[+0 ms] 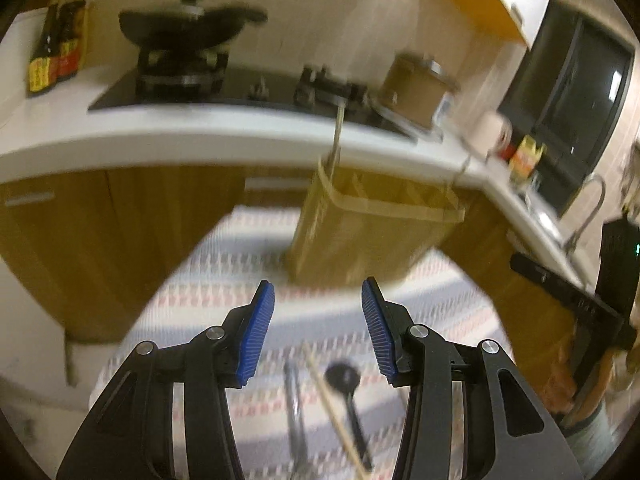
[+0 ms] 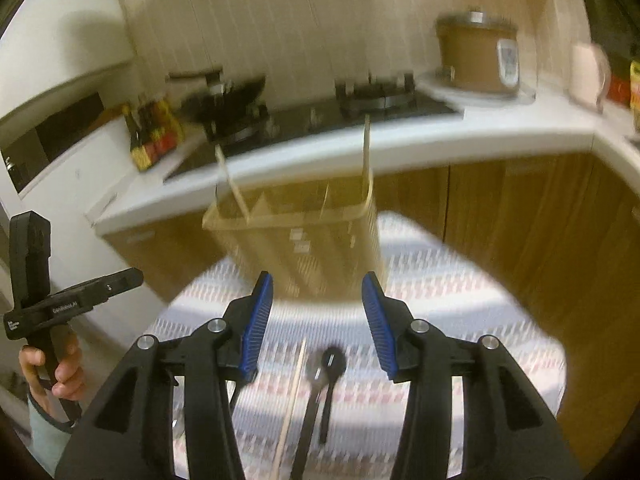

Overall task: Organize utensils
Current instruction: 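Move both open tools back down to the remaining utensils, then grasp a clear spoon with the left tool while the right tool grasps a black spoon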

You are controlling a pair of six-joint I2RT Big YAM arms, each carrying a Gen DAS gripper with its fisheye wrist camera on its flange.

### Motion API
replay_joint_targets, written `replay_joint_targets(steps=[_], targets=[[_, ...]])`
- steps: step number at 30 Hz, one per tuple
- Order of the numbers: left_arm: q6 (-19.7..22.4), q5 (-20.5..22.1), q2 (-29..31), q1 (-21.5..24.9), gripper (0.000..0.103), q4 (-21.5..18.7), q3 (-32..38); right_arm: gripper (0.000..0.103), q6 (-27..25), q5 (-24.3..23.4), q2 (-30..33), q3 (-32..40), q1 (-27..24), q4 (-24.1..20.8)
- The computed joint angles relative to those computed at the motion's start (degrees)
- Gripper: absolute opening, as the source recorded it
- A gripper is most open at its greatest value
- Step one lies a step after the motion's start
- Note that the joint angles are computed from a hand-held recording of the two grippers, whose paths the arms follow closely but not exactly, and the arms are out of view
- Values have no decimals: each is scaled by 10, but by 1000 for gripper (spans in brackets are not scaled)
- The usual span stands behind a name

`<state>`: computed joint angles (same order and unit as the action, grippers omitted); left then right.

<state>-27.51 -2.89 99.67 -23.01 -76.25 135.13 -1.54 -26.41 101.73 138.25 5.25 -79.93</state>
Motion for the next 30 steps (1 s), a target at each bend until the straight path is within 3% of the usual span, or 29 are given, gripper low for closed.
replay_joint_targets(steps=[6,8,15,21,30], targets=[[5,31,-11,-3,43,-46,-47,43,-16,29,36,27,16,-122],[7,56,-15,1,43,-50,-73,43,-19,29,35,9,21,-135],[25,56,-11,-9,42,-65,-126,43,-40,91,17,-71,45,-117],[22,40,2,-17,25,-74,-128,34,-60,131,42,-51,52,-136],[19,23,11,-22,25,-75,-123,25,-76,190,35,-80,75,-113]])
